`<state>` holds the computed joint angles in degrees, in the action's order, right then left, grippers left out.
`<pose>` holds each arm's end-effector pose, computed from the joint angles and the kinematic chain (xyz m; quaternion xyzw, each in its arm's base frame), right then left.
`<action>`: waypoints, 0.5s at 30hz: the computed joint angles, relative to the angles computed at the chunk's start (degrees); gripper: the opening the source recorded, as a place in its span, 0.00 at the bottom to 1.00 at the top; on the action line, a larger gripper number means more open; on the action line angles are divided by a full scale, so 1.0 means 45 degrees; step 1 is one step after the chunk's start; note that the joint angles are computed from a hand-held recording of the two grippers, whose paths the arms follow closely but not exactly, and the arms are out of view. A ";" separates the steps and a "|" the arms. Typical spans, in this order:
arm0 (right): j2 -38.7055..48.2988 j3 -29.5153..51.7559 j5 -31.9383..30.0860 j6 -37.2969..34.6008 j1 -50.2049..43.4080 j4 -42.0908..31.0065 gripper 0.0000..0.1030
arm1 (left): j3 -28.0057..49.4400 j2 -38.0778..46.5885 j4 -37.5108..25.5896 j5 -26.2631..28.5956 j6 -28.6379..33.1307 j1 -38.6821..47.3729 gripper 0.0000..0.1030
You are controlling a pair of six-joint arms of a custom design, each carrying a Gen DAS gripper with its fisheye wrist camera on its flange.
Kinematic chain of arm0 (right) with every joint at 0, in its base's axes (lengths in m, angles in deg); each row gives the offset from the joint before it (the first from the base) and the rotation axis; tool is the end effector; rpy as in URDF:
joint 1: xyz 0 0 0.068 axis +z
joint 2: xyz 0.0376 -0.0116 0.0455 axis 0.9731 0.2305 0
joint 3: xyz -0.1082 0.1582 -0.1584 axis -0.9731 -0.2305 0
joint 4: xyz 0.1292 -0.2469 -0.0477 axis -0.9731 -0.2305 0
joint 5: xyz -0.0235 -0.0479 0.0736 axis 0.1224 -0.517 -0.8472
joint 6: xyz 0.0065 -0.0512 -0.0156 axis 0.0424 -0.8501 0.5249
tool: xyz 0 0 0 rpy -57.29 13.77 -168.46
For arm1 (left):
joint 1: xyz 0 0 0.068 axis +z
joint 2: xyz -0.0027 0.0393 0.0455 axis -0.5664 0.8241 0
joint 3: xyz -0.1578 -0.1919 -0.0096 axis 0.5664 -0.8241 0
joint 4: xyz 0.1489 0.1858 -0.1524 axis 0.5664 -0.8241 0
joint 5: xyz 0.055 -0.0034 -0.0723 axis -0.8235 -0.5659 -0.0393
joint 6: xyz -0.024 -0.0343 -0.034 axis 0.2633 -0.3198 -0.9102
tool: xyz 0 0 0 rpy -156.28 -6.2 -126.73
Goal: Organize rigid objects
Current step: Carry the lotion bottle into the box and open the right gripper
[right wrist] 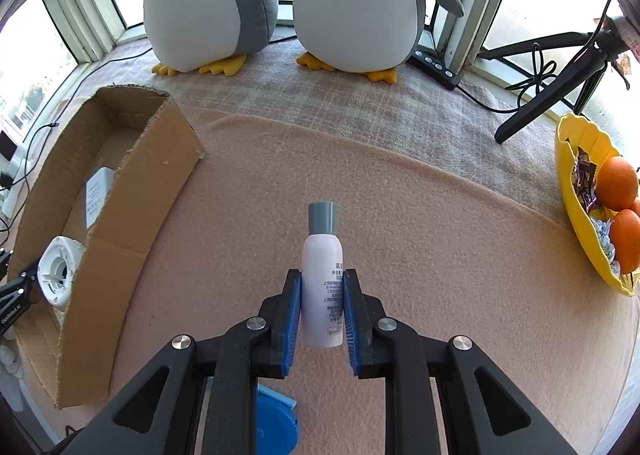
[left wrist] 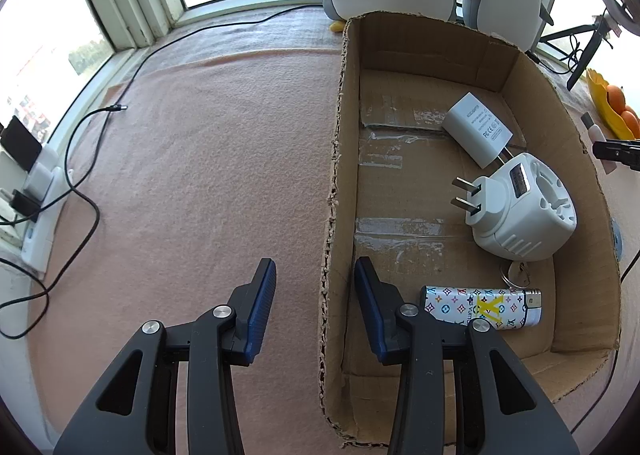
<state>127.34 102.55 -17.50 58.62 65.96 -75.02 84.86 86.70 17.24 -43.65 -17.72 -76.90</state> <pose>0.2654 -0.0448 0.0942 -0.0995 0.9734 0.0187 0.2053 0.1942 -0.1614 0.0892 0.0094 0.9745 0.0282 0.2224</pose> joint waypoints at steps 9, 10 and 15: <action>-0.4783 -0.1338 -0.1069 0.1104 0.1555 -0.2134 0.18 | -0.0161 -0.0123 0.0186 0.0011 0.0119 0.0009 0.39; -0.5316 -0.1454 -0.1145 0.1272 0.1868 -0.2423 0.18 | -0.0170 -0.0125 0.0206 0.0013 0.0118 0.0002 0.39; -0.6726 -0.1620 -0.1225 0.2019 0.3525 -0.3334 0.18 | -0.0256 -0.0219 0.0255 0.0041 0.0154 0.0036 0.39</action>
<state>97.07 95.26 -23.01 67.70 81.82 -90.03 83.71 85.72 18.39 -43.46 -17.02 -76.74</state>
